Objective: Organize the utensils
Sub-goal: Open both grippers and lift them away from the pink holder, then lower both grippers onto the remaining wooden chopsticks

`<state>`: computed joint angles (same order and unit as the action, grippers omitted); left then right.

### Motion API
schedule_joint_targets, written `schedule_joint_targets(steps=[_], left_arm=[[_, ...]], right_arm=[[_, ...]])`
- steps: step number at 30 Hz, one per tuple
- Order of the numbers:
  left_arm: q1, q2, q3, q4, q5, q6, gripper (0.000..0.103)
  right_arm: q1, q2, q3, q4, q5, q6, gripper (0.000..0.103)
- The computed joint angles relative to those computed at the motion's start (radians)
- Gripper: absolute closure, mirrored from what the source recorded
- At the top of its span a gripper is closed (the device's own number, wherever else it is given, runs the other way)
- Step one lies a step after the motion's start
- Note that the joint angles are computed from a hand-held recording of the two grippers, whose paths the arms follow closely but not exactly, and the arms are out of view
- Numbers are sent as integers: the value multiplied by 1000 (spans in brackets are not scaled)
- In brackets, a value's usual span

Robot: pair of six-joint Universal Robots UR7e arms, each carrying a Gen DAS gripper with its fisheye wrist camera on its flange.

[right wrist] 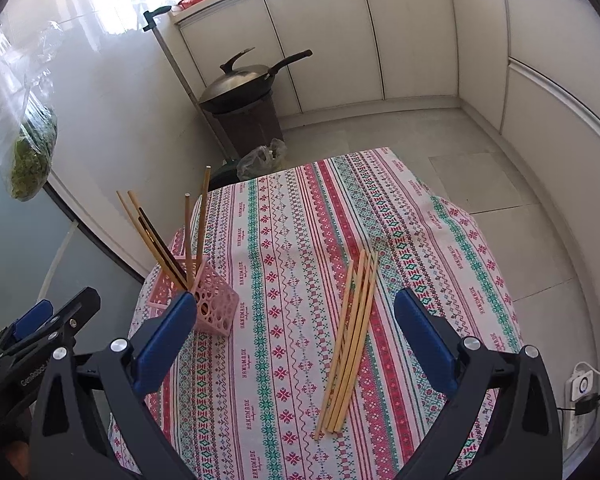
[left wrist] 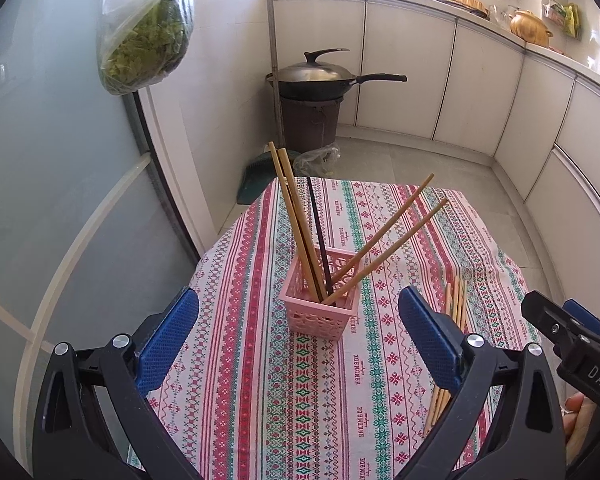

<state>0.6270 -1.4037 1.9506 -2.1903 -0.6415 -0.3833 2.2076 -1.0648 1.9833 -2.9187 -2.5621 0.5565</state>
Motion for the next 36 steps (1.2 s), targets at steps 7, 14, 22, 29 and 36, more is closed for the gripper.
schedule_joint_targets(steps=[7,14,22,29,36], left_arm=[[10,56,-17,30,-58,-5,7],[17,159,-39,70,-143,1,7],[52,342,-134,96,-288,27,7],[97,497,-244,112,-304,38,7],[131,599,-351,134,-289,11,8]], right_arm=[[-34,-89,86,37,37,96,7],[-103,-218,195,61,74,206,7],[-175,-351,289,48,133,284,7],[-231,-435,333,48,175,302,7],[-281,-482,355,55,211,286,7]])
